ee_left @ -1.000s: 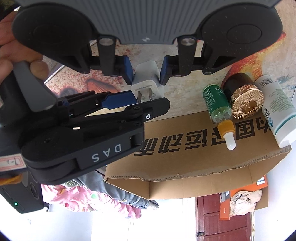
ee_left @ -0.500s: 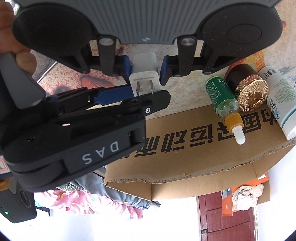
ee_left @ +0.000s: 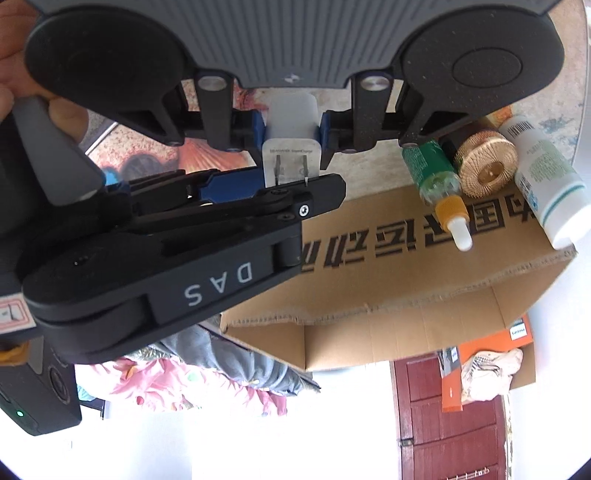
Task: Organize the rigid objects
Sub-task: 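Lift the charger plug with the right gripper and carry it into the box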
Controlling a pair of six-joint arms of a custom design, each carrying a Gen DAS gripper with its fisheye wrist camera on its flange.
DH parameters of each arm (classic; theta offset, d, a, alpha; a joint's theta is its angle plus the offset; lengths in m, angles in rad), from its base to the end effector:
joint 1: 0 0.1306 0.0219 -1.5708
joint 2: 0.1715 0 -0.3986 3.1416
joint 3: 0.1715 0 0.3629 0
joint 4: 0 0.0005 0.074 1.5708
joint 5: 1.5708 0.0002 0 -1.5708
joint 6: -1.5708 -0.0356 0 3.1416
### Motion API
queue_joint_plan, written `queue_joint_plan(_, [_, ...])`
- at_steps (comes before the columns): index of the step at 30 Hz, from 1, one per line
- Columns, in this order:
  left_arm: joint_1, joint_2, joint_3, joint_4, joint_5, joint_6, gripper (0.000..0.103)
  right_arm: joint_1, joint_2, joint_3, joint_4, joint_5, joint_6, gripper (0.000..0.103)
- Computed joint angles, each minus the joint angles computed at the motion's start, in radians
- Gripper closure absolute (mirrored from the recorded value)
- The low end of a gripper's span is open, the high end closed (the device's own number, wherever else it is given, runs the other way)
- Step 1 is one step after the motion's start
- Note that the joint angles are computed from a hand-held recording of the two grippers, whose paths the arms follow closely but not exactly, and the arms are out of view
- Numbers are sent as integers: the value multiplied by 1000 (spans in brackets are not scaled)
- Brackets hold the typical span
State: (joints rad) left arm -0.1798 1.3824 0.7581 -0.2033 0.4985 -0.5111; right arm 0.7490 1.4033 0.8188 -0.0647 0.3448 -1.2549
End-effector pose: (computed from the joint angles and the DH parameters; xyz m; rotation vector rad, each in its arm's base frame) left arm 0.3714 -0.0853 0.2394 0.9937 2.0872 -0.4297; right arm 0.3100 0.2711 0.2638 0.7577 2.1476 0.7362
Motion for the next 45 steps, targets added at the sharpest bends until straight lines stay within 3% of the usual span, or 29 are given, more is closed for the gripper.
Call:
queue_joint_plan(10, [3,-46,98,-39,30,52,75,-42,-71,71,-16,24,154,62])
queue_joint_plan(15, [-41,-3,210,-73,-28,90,75,-115,-77,145,-72,-16,269,60])
queue_joint_plan(19, [-80,95,378,-192,-68,132,75,-219,-42,226,-142,-112,343,60])
queue_joint_plan(22, [-105,193,523,-309,-92,196,75,-313,18,314,-214,-215,390,60])
queue_joint_plan(26, [-140,325,686,-409,-154,289,75,-403,122,441,-331,-311,466,60])
queue_joint_plan(37, [-189,539,944,-572,-215,448,75,-512,311,642,-516,-410,644,61])
queue_joint_plan(45, [-194,615,1032,-610,-209,485,75,-529,334,663,-528,-419,711,66])
